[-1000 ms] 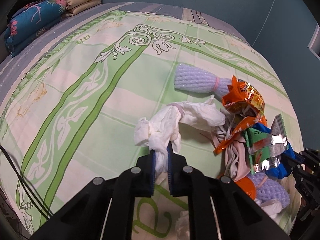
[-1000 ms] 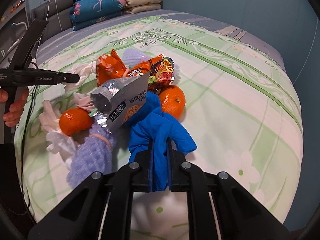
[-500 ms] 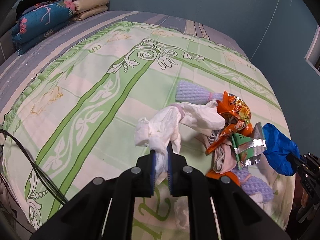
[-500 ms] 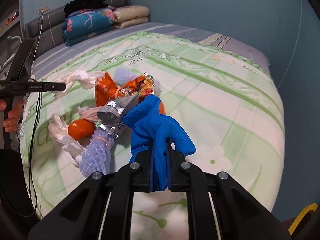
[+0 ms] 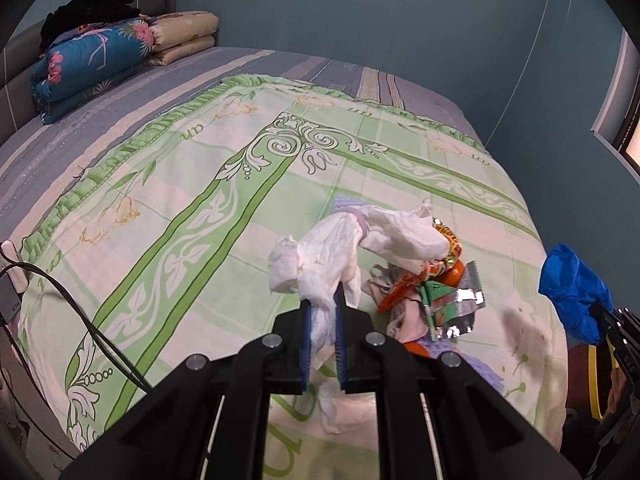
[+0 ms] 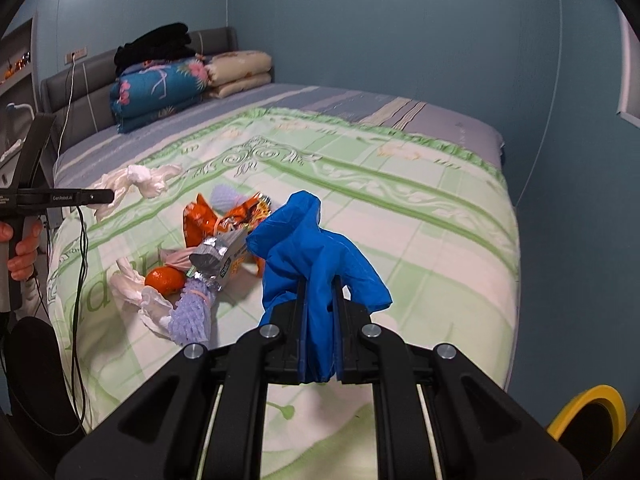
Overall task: Collect trash
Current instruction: 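Carry tissue and glove to the bin and open both grippers over it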
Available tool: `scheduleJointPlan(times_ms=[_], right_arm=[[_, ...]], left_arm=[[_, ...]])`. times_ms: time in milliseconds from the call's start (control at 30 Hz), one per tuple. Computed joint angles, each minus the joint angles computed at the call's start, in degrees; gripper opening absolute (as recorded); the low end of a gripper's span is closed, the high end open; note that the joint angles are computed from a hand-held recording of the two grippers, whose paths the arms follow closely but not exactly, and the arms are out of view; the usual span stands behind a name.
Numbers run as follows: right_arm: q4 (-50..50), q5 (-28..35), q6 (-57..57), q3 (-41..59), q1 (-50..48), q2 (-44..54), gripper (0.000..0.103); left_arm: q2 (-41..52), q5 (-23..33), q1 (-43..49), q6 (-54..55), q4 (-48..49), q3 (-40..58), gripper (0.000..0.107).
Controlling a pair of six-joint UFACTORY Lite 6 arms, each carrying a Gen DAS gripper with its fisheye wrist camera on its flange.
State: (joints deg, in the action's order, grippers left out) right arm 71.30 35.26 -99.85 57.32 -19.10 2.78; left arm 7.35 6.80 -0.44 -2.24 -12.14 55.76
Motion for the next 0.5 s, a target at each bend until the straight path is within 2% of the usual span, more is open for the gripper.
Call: scheduleJointPlan(times_ms=[200,367,433,500], right_arm=[[-0.4,5.6,-0.3,-0.3,-6.6,-3.8,0.009],[-0.8,10.2,-0.5,0.0,-12.3,-6.0,0.009],[-0.9,12.0,-0.6,0.6,-14.5,-6.2,0.009],[-1.0,13.6,-0.7,1.4,-17.0,-6.1,0.009]], left_arm=[[-4.8,0.6,-5.1,-23.8,22.5,-1.5,0.009],[-6.4,1.8,-9.8,-34.2,31.2,-0.7,0.009],[-6.5,2.6,-12.3,-42.1,38.4,0.0,0.009],[-6.2,3.0,-14.2,-44.3,40.0,1.0,0.009]])
